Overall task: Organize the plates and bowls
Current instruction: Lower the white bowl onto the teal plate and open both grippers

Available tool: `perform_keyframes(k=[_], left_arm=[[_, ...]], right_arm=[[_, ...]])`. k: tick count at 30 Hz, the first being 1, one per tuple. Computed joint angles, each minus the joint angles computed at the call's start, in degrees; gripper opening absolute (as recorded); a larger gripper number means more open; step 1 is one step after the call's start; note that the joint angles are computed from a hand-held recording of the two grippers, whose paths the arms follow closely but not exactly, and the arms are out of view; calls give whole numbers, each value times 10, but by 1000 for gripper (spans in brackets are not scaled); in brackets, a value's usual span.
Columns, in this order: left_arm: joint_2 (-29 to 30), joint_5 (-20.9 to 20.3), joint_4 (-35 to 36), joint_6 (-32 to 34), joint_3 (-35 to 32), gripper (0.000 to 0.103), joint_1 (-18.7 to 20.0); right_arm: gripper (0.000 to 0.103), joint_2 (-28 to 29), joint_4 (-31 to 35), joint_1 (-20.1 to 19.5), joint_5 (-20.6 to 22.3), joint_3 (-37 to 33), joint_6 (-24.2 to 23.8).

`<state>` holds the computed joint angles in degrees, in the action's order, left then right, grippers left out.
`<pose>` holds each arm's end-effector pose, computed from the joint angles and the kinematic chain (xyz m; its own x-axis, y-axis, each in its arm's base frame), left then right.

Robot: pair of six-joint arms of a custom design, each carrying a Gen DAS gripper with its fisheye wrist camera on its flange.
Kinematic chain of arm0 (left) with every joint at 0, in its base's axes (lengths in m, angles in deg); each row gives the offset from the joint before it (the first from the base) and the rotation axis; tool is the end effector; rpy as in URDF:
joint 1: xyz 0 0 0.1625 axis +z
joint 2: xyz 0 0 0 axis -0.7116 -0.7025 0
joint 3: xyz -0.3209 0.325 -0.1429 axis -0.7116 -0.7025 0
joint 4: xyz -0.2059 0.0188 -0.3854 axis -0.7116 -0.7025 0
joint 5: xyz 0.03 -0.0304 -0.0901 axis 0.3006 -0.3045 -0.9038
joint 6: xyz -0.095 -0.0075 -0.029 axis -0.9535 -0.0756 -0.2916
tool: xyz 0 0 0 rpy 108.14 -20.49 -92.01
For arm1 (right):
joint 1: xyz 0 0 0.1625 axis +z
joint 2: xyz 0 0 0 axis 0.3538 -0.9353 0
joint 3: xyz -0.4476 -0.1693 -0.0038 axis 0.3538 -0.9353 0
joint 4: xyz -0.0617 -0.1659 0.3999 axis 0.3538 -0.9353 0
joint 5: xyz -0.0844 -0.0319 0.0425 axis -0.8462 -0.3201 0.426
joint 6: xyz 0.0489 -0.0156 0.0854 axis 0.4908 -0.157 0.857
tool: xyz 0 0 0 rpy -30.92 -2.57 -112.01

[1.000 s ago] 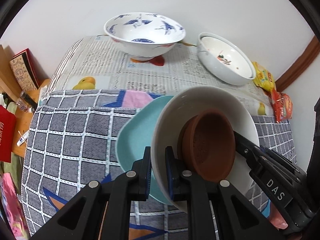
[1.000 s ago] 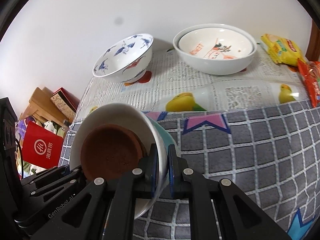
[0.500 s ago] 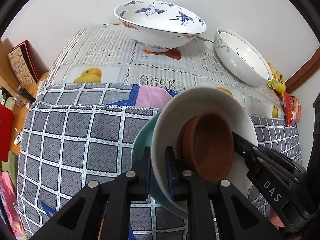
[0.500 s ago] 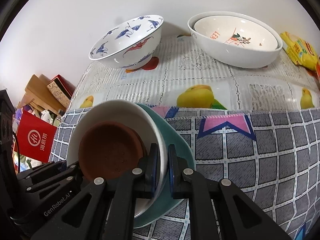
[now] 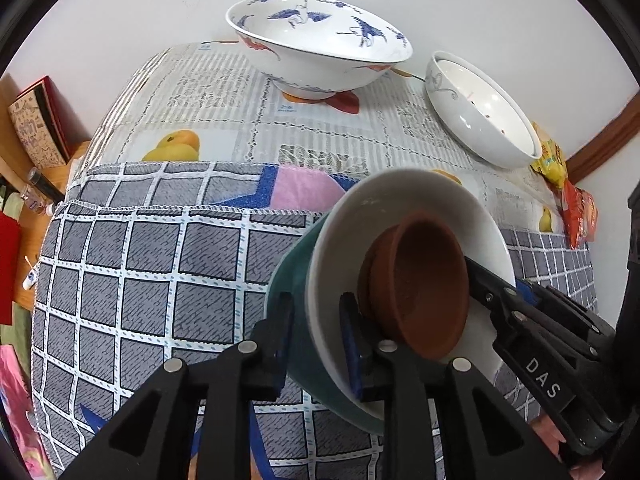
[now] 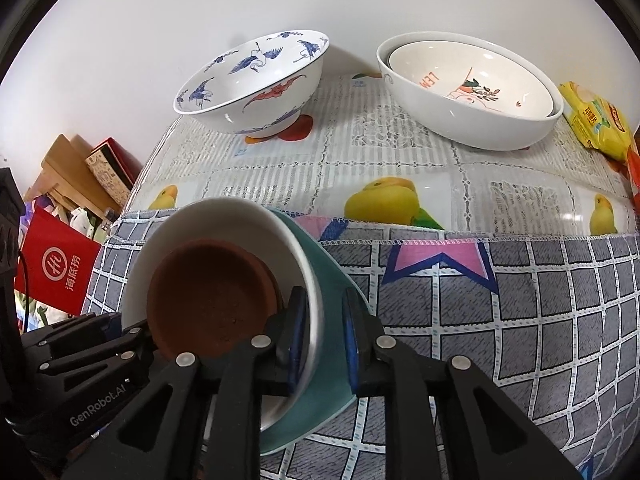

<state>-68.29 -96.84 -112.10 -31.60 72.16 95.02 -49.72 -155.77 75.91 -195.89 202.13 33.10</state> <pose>-0.1917 -0.5224 0.0466 -0.8097 0.1354 -0.5710 0.2830 0.9425 -0.1779 0.1364 -0.5088 0.0924 -0.8335 0.0805 0.5466 -0.1915 0.8859 -0.4224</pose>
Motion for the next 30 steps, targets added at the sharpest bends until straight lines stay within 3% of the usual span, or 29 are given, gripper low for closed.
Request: perform_keyframes(k=[10,13,19,25,30], left_arm=[[-16,22,25,-18,16,30,-26],[-25,33,27,-24,25,43,-38],[-46,47,31,-47,49,46,-68],[-61,57,21,-76,81,50,-121],[-66,51,8,-112,107,53,-179]], right_arm=[[27,-5,-15,12,-22,13,-4],[28,-12,-18,17,-23,21,-5],[34,-30,-26,31,-23,45,-2],[42,-64,-58,61,-69,96,9],[42,-120,-80,84,-128,159,42]])
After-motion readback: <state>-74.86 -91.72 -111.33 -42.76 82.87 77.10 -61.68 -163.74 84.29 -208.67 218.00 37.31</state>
